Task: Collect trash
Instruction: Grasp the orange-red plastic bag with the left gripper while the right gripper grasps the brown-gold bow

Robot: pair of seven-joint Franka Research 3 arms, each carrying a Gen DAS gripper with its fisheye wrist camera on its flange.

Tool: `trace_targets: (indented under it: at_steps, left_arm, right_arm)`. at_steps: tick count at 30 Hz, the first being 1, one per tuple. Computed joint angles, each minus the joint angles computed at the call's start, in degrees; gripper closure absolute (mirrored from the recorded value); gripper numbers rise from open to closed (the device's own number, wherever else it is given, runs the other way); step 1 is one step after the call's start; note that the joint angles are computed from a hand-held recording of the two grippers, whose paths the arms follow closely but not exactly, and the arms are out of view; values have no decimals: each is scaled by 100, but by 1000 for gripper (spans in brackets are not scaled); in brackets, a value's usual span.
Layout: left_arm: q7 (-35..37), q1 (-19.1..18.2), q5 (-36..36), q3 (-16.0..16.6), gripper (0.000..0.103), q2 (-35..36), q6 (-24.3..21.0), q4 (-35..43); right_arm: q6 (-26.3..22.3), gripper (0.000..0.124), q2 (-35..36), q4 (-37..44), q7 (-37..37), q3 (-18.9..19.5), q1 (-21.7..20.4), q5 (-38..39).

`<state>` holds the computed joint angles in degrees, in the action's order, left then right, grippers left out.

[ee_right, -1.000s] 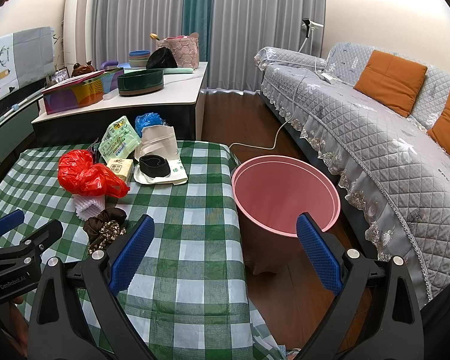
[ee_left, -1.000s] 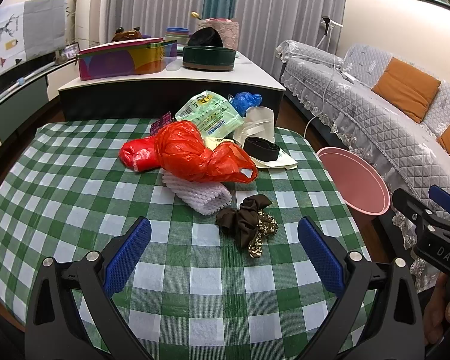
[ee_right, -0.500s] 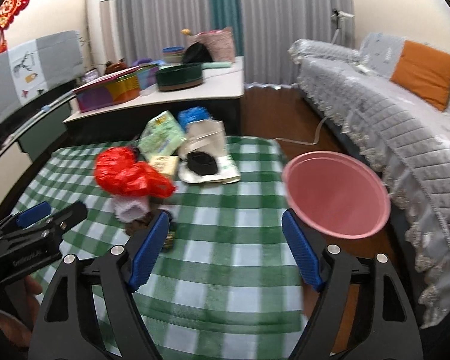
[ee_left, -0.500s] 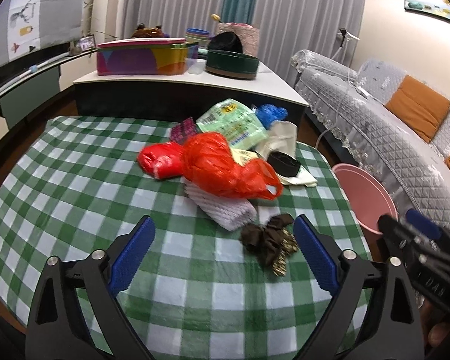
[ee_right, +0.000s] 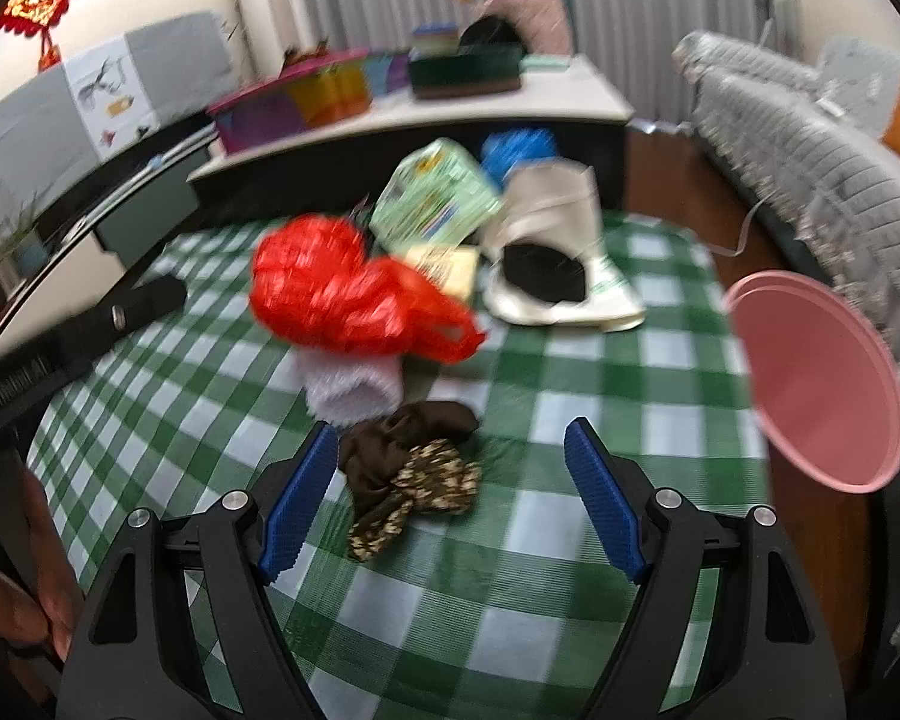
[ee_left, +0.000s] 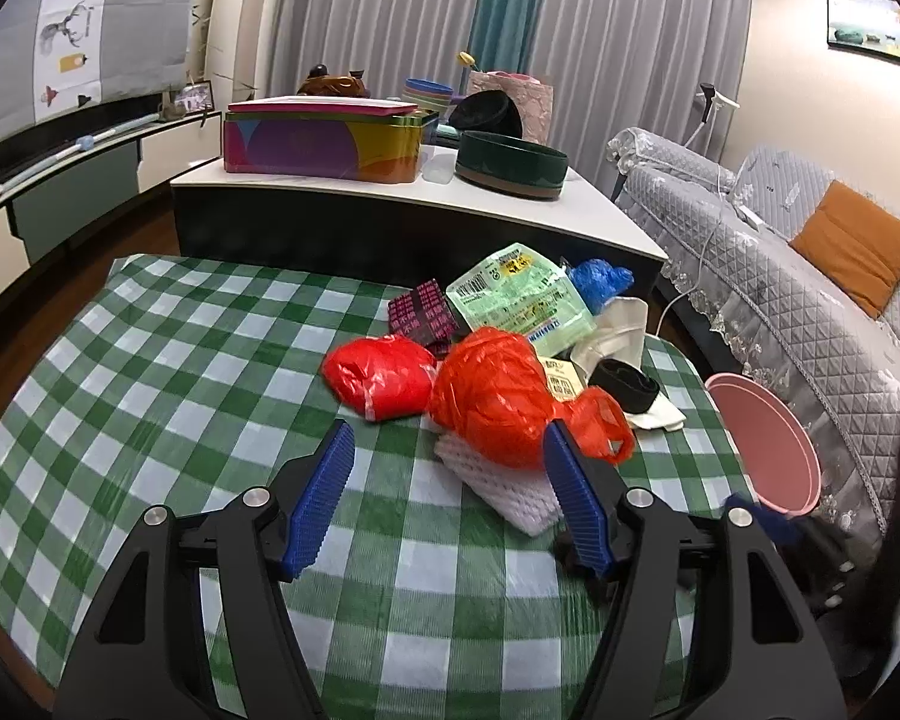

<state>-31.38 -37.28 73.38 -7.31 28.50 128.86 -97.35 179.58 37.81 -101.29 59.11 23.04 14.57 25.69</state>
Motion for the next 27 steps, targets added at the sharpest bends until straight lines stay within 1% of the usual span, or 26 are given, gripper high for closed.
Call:
trace_targets:
  at_steps: [1,3,4,6,8,9,11,14,15,16,18,19,20,24,27]
  left_arm:
    - [3,15,9,8,39,13,29,6]
    - [47,68,33,34,39,76,143,60]
    - [76,88,40,47,39,112,207,99]
    - [113,134,91,95,39,184,390,163]
    - [177,175,121,143,39,297,575,276]
    - [189,185,121,168,39,344,653,326]
    - [242,202,86,217,39,462,794,455]
    - [358,214,-39,298,39,642,955,655]
    - [380,219,-97,325,42,700,1006,710]
    - [425,229,-161,345,48,755,1069,760]
    - [525,277,-298,378,51,862,1297,844]
    - [509,273,-306,422,56,899,1427,866]
    - [479,242,-298,473,57,919,1501,878]
    - [660,98,-339,583,66,969,1444,1005]
    - [772,3,-320,625,67,969,1363,1065]
  right_arm:
    - [-227,46,76,146,79,-184,166,-74]
    - [-455,46,197,328,208,-438,402,-147]
    - [-568,47,252,406,214,-471,428,-164]
    - [-742,51,340,539,208,-547,503,-203]
    - [-868,73,394,625,102,-497,444,-185]
    - [-904,78,411,649,11,-423,370,-138]
    - [-812,82,437,684,-74,-440,365,-82]
    - [-683,82,476,737,-91,-471,320,6]
    - [-645,82,466,737,-55,-501,321,35]
    - [-582,82,458,738,6,-559,343,55]
    - [-527,82,451,752,96,-611,348,67]
    - [-495,82,437,742,141,-616,330,85]
    - [-471,82,417,730,188,-639,332,86]
    - [-219,82,301,578,301,-662,313,56]
    - [-23,82,206,431,355,-614,227,21]
